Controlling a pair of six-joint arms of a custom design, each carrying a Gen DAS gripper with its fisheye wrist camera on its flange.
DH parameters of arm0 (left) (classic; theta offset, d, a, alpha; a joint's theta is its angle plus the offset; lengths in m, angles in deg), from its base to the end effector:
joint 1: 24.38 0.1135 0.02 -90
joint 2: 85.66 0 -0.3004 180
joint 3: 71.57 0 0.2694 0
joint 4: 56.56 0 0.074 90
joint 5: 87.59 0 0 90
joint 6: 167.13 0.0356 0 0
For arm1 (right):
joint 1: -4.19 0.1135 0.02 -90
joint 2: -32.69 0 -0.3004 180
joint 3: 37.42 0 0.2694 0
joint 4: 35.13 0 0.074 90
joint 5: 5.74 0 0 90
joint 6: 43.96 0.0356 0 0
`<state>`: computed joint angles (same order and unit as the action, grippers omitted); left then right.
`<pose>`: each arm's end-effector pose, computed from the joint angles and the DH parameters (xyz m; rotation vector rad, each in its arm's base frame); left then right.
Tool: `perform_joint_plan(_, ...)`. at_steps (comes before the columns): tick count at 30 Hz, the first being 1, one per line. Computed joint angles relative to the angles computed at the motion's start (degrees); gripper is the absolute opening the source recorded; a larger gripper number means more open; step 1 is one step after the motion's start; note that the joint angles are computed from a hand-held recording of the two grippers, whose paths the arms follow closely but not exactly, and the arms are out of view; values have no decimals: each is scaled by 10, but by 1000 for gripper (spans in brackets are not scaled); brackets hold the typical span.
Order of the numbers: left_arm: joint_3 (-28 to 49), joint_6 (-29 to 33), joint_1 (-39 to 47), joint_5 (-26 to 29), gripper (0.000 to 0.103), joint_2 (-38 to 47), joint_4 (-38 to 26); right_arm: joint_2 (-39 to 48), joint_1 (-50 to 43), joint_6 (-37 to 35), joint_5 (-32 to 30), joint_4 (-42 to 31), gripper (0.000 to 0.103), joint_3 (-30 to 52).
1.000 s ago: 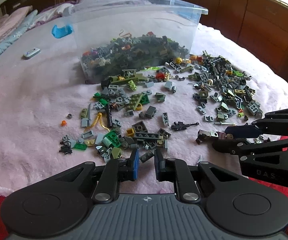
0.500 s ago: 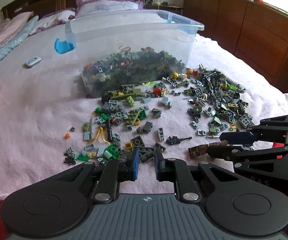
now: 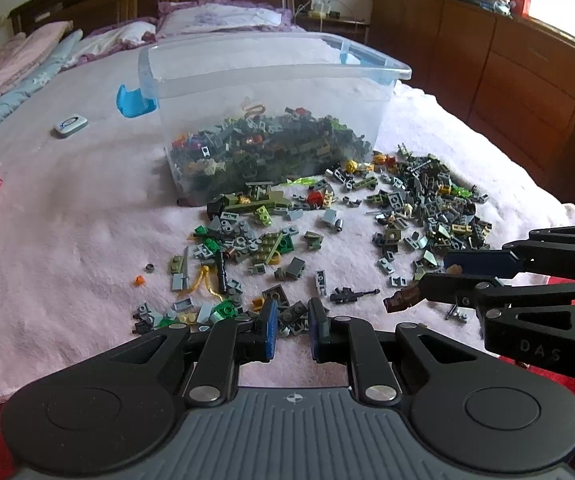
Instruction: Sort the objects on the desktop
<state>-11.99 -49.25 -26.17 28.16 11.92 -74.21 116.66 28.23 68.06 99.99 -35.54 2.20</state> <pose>0.3311 -0.0258 0.1578 0.7907 2.3125 -0.3728 0.2395 0.0963 0.1477 0.0923 2.3151 0.0830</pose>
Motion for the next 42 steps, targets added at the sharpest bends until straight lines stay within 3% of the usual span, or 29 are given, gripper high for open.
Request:
perform_joint_plan(25, 74, -68, -36, -4, 18, -7, 7, -30, -37, -64, 8, -16, 28, 45)
perform_joint_plan(42, 142, -90, -57, -11, 18, 20, 21, -5, -72, -126, 5, -5, 28, 110)
